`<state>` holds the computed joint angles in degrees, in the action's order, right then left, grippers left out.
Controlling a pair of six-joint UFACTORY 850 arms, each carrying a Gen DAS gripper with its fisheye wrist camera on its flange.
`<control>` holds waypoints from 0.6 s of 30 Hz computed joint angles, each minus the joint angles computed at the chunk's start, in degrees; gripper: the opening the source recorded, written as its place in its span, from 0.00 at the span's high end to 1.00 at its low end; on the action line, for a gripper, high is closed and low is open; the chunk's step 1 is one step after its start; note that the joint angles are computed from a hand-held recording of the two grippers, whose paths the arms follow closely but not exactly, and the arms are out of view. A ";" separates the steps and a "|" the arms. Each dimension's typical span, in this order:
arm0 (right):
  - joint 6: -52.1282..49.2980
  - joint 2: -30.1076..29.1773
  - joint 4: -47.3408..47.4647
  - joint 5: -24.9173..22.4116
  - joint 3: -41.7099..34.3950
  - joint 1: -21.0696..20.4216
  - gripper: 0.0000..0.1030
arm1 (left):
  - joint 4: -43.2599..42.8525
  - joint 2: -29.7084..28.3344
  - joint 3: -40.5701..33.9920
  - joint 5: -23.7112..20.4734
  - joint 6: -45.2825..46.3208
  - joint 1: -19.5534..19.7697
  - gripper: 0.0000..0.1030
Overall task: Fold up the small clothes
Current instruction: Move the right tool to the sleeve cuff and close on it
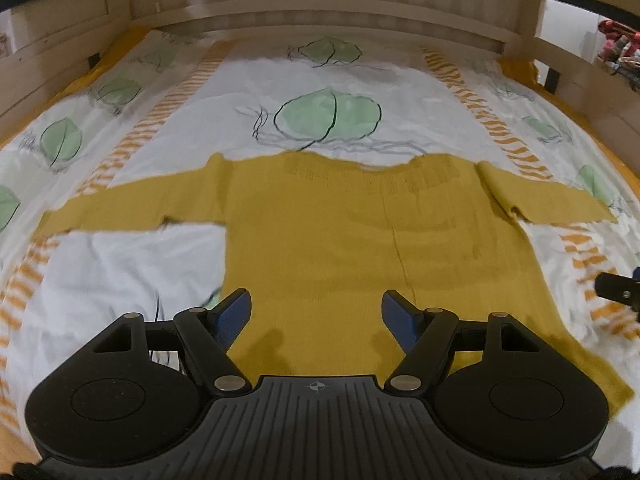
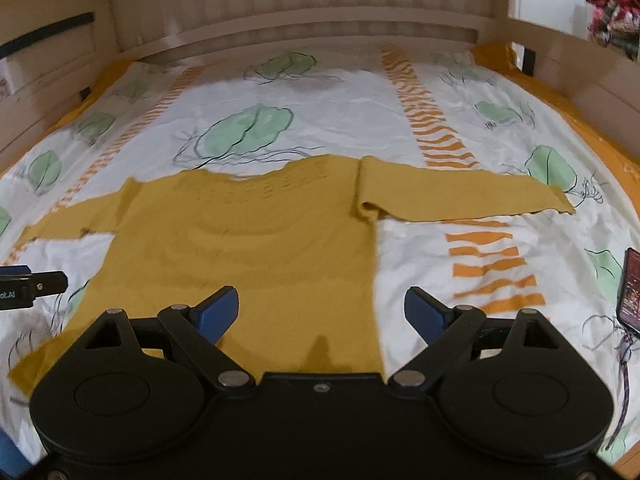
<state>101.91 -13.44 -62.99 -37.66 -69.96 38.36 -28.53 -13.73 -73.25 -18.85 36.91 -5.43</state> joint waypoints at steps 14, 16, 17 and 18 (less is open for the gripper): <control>-0.74 -4.66 2.44 5.91 -0.06 -16.52 0.12 | 23.02 -17.72 -15.96 4.39 -20.73 -4.29 0.38; 0.36 -5.52 0.67 5.74 0.09 -18.55 0.12 | 23.29 -20.46 -18.48 3.98 -21.95 -4.48 0.40; 1.01 -5.95 0.11 5.68 0.13 -19.71 0.12 | 23.22 -21.65 -19.65 3.58 -22.34 -4.48 0.41; 1.71 -6.06 -0.22 6.00 0.32 -20.77 0.12 | 23.22 -22.76 -20.69 3.35 -22.80 -4.51 0.41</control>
